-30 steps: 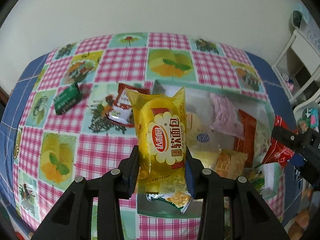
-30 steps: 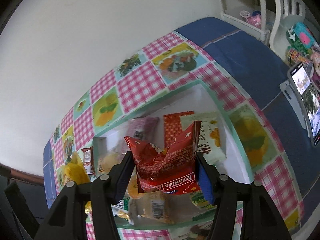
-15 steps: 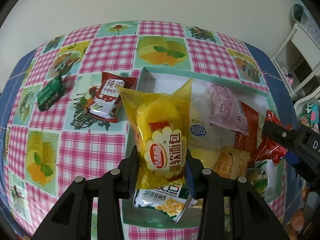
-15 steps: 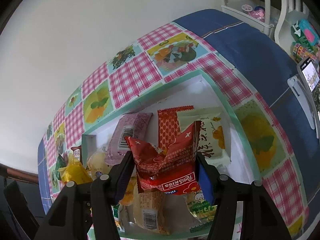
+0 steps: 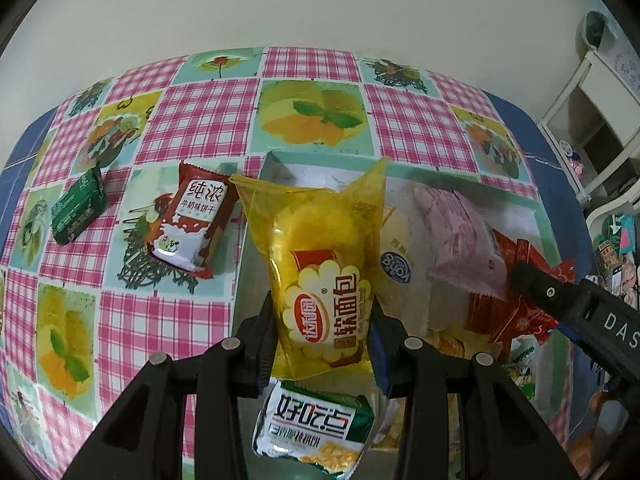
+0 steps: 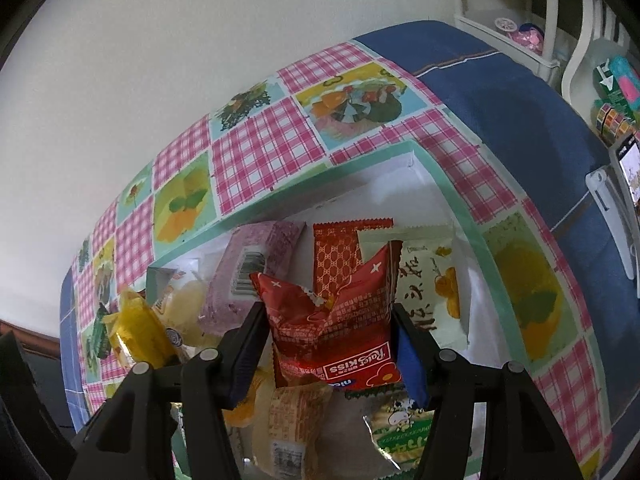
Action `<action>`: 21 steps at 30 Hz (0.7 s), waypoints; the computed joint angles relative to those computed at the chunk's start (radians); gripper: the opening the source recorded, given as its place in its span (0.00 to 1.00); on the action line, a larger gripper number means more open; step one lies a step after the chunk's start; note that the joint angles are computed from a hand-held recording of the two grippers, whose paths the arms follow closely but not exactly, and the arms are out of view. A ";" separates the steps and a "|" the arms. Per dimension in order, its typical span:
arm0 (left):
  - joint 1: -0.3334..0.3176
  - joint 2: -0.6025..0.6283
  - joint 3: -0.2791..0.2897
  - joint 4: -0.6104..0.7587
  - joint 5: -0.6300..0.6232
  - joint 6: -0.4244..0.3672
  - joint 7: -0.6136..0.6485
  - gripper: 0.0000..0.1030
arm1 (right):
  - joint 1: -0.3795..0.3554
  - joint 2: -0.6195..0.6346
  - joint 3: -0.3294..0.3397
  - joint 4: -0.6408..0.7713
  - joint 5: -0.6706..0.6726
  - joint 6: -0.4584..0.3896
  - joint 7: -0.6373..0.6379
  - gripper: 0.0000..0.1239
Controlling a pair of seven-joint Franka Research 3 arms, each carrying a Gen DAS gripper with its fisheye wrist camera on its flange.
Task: Organize snacks
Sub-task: 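Carry both snacks into the white box and open both tools to release them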
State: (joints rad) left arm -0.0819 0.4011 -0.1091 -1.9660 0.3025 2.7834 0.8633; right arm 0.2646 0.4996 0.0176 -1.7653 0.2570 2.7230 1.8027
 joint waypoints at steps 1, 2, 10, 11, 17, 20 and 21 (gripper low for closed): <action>0.002 0.005 0.001 0.005 -0.001 0.001 0.000 0.40 | 0.003 0.004 -0.003 0.005 -0.004 -0.001 0.004 0.51; 0.002 0.008 0.001 0.009 -0.002 0.001 -0.001 0.40 | 0.011 0.008 -0.011 0.010 -0.014 -0.002 0.013 0.51; 0.025 0.024 -0.017 0.027 -0.040 0.000 0.033 0.40 | 0.032 0.020 -0.034 0.032 -0.064 -0.014 0.061 0.53; 0.028 0.024 -0.020 0.026 -0.045 0.000 0.039 0.40 | 0.034 0.021 -0.036 0.034 -0.069 -0.017 0.067 0.53; 0.063 0.017 -0.057 0.013 -0.121 0.000 0.101 0.42 | 0.031 0.016 -0.031 0.035 -0.080 -0.028 0.071 0.55; 0.074 0.003 -0.068 -0.003 -0.155 0.004 0.126 0.48 | 0.033 0.008 -0.033 0.027 -0.088 -0.029 0.074 0.57; 0.077 -0.004 -0.071 -0.011 -0.165 0.006 0.134 0.51 | 0.032 0.004 -0.032 0.022 -0.087 -0.028 0.075 0.58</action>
